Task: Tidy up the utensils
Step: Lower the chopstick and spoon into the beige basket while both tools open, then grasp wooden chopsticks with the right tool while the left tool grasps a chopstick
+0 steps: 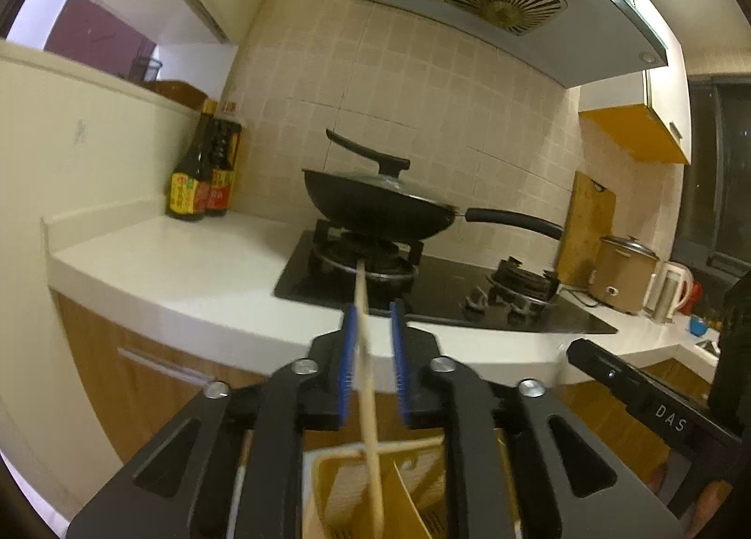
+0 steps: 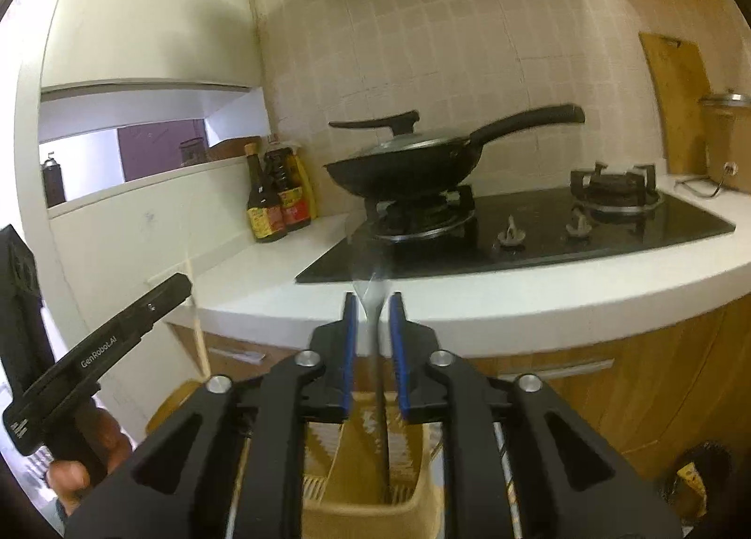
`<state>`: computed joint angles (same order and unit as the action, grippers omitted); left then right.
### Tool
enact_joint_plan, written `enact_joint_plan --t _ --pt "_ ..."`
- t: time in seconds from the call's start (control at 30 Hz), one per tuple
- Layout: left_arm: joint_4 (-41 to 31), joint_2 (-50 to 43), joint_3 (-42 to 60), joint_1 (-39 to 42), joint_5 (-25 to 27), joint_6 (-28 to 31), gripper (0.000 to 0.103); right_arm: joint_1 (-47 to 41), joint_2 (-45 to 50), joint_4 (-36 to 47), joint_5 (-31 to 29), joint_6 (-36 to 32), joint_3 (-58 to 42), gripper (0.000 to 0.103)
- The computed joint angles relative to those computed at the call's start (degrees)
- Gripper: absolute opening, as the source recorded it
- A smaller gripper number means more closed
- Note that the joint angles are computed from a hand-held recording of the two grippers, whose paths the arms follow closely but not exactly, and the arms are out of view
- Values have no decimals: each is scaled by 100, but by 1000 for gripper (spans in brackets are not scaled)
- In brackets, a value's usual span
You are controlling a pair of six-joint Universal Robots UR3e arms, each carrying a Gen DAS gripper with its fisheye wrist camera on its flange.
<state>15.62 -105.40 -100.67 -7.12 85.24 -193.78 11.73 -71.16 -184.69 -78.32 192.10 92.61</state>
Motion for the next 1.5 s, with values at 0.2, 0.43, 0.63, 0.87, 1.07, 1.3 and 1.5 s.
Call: enact_joint_plan --t 0.2,0.43,0.63,0.87,1.07,1.3,1.5 --pt "-158 634 -719 139 -309 48 46 -128 -709 4 139 47 897 23" --pt "-664 1971 -1778 443 -883 129 60 -46 -1958 920 -21 -40 1760 23" --pt "-2111 3304 -2359 692 -1314 502 64 -10 -3023 1977 66 -91 2291 31" --pt "-4804 4670 -2992 1015 -1431 1250 64 143 -3822 3039 172 5 2917 45" --pt "-5702 4823 -3548 1189 -1421 1712 58 462 -3979 3905 -196 340 3138 45" --pt "-5386 4323 -3712 544 -845 1626 50 227 -4371 4919 -95 377 3507 40" --pt "-5048 3799 -3592 -43 -307 1427 36 377 -4060 5006 -199 356 3529 24"
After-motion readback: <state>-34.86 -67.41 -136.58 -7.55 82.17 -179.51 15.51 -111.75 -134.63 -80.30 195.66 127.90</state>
